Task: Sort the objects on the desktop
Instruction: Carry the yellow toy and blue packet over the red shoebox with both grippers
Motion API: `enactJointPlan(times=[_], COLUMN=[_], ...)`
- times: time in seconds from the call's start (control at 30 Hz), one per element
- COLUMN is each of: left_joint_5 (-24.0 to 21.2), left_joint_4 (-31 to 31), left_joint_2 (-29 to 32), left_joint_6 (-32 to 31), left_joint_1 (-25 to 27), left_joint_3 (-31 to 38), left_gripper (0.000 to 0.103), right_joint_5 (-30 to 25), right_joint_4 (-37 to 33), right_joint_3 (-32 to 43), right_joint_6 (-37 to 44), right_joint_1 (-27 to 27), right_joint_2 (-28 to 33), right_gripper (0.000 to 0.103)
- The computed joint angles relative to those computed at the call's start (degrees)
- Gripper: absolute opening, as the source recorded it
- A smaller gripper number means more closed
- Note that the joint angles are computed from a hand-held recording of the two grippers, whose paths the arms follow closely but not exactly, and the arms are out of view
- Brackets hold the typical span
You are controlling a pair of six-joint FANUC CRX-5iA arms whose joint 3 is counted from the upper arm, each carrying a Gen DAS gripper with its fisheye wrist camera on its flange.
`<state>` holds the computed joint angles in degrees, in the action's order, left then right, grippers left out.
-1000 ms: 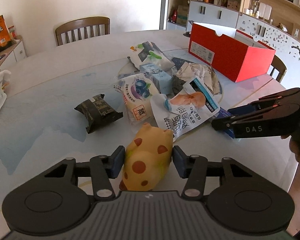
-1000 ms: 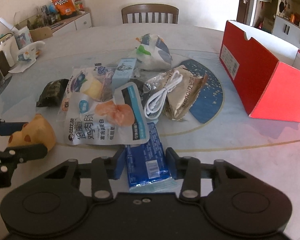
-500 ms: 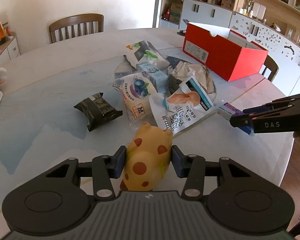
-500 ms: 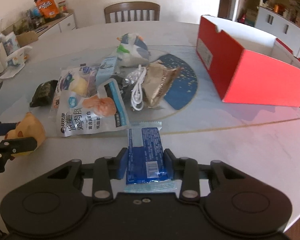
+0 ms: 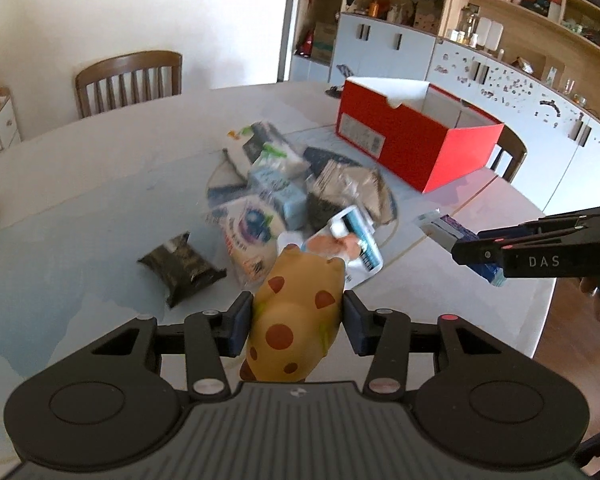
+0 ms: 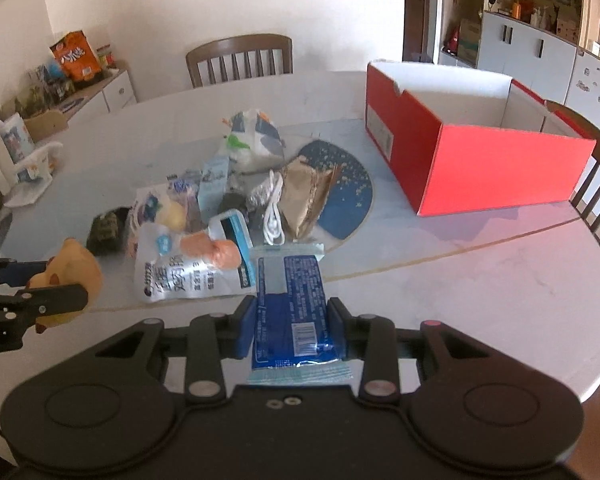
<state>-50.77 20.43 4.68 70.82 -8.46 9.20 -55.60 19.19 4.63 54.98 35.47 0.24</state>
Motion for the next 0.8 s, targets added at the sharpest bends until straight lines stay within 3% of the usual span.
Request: enactJointPlan(times=[0.17, 0.4, 0.8], left_joint_5=[-0.7, -2.6, -10.3], left_joint_4=[0.2, -2.9, -10.9], left_joint_2=[1.8, 6.9, 22.8], left_joint_6=[0.2, 5.0, 17.1], left_joint_1=[-1.4, -4.5, -11.2], left_joint_3=[3.7, 13.0, 40.0], left_gripper=[0.046, 0.046, 0.046], right_joint_5=[-1.0, -1.1, -4.3], right_joint_4=[0.2, -3.8, -16.1], right_joint_3=[1.4, 5.3, 18.3], right_joint_6=[0.0, 4.2, 20.1], right_joint_1=[-0.5, -3.7, -15.1], right_joint_2=[-0.6, -0.4, 5.3], right_gripper=[0.037, 0.037, 0.037])
